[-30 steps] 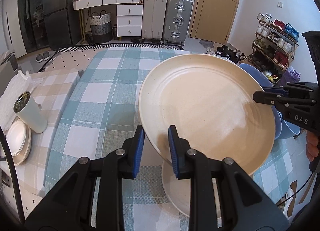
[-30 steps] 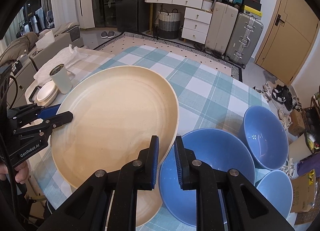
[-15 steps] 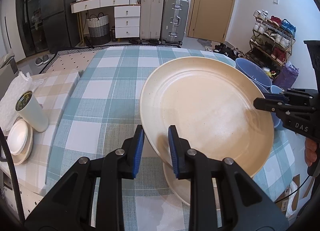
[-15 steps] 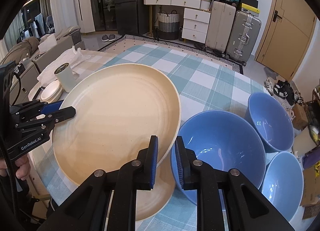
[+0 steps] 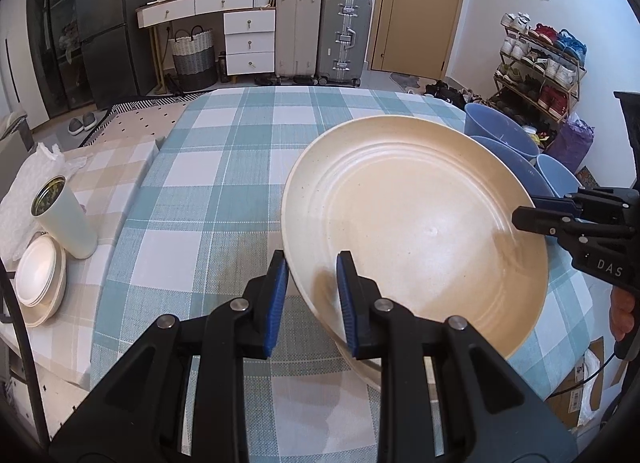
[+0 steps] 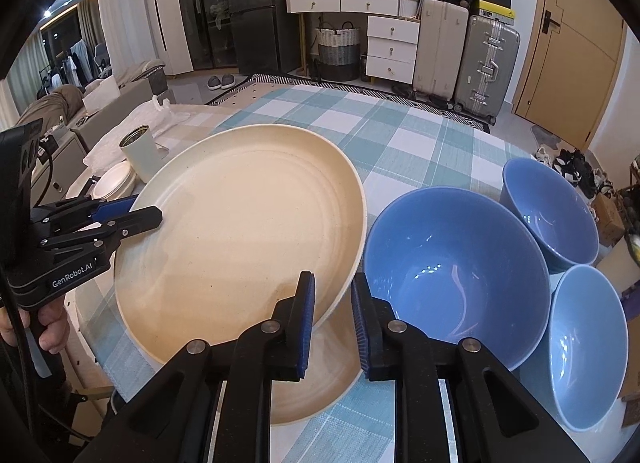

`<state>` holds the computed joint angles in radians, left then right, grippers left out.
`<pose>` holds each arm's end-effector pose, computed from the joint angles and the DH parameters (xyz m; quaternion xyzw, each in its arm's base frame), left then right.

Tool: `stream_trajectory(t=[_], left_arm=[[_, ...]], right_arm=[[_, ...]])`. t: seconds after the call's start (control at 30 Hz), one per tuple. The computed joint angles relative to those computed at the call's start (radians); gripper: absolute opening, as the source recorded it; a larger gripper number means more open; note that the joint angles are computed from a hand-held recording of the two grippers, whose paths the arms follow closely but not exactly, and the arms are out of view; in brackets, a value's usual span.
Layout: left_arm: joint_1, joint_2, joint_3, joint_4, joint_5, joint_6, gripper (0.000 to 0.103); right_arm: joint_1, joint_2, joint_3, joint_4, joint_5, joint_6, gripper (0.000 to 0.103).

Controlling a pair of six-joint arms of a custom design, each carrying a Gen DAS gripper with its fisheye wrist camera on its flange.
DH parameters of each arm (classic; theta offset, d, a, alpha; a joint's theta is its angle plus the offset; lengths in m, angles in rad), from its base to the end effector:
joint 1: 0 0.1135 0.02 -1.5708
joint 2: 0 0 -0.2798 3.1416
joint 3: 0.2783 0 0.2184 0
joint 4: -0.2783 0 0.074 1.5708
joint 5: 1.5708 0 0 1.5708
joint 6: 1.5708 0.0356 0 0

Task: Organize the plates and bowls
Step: 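Lift and carry the gripped cream plates with both tools past the blue bowls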

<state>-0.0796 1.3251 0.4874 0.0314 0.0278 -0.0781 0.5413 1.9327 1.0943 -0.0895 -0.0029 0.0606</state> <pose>0.2122 -0.0179 0.1899 0.0059 0.9277 -0.0422 0.3708 0.3169 0.1906 0.1714 -0.2263 0.9214 0.0950 0.3013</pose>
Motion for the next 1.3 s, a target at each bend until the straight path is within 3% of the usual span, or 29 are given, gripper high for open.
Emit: stream_trajectory(t=[1.3], left_arm=[[-0.071,0.189,-0.095,0.215,-0.055,0.019,0.02]], right_arm=[[0.032,-0.01,-0.253,0.217,0.012,0.094,0.02]])
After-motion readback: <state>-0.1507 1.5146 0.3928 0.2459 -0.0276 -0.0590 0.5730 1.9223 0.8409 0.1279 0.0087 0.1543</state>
